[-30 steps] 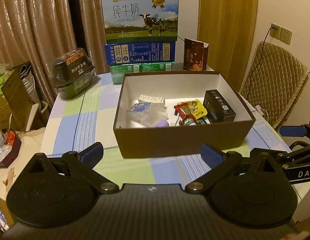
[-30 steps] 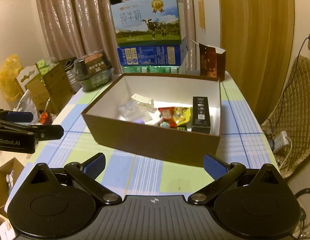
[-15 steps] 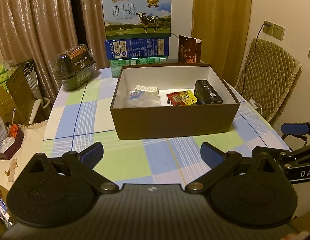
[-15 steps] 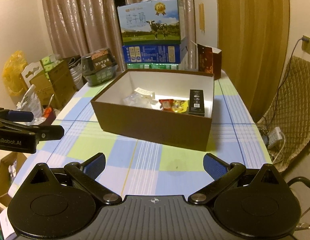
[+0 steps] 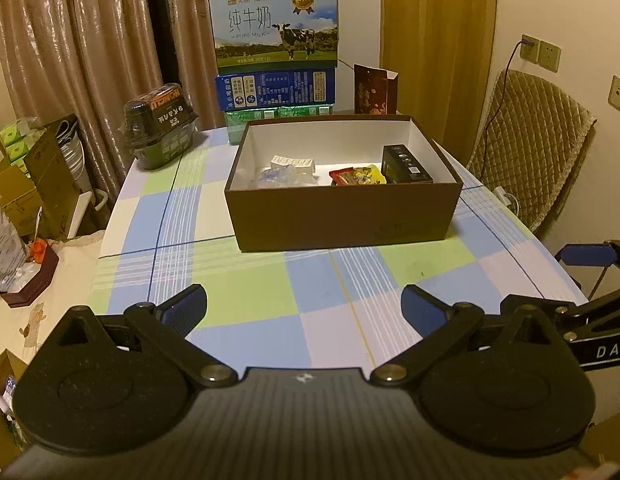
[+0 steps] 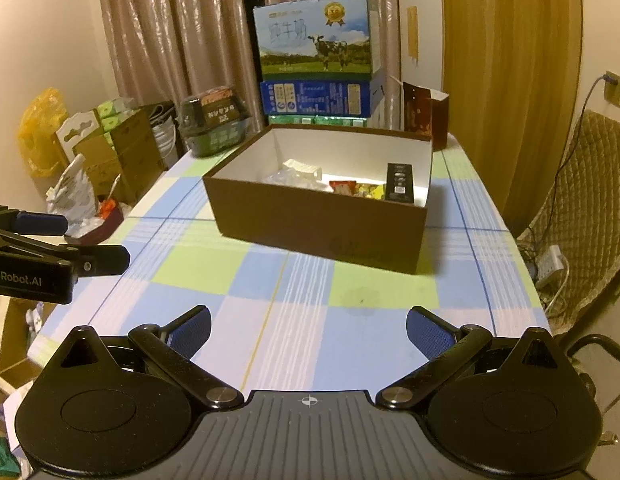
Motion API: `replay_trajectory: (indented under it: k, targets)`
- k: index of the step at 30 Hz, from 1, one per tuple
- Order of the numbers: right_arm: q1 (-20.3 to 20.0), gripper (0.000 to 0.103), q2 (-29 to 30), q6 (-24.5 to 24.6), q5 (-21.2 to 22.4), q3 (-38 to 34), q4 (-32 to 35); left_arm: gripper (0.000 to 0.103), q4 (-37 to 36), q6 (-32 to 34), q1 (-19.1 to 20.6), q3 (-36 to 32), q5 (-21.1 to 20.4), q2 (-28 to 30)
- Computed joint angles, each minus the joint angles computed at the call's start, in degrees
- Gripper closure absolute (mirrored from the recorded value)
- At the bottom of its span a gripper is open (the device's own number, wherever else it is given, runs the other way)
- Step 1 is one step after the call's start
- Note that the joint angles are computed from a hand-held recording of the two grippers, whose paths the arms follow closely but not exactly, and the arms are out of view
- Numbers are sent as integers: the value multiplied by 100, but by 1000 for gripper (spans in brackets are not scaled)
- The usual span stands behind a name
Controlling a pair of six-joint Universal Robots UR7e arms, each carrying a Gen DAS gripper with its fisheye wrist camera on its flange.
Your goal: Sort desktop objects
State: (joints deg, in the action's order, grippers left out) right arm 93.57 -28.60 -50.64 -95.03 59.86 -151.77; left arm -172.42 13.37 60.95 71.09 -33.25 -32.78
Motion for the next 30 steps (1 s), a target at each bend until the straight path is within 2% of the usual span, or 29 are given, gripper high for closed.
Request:
replay_trajectory:
  k: [17, 30]
  targets:
    - [-53, 2, -478, -145, 5, 913, -327, 1, -191, -573, -180, 1040, 202, -407]
    - [-76, 2, -473, -95, -37, 912, -264, 1, -147, -718, -187, 1110, 274, -429]
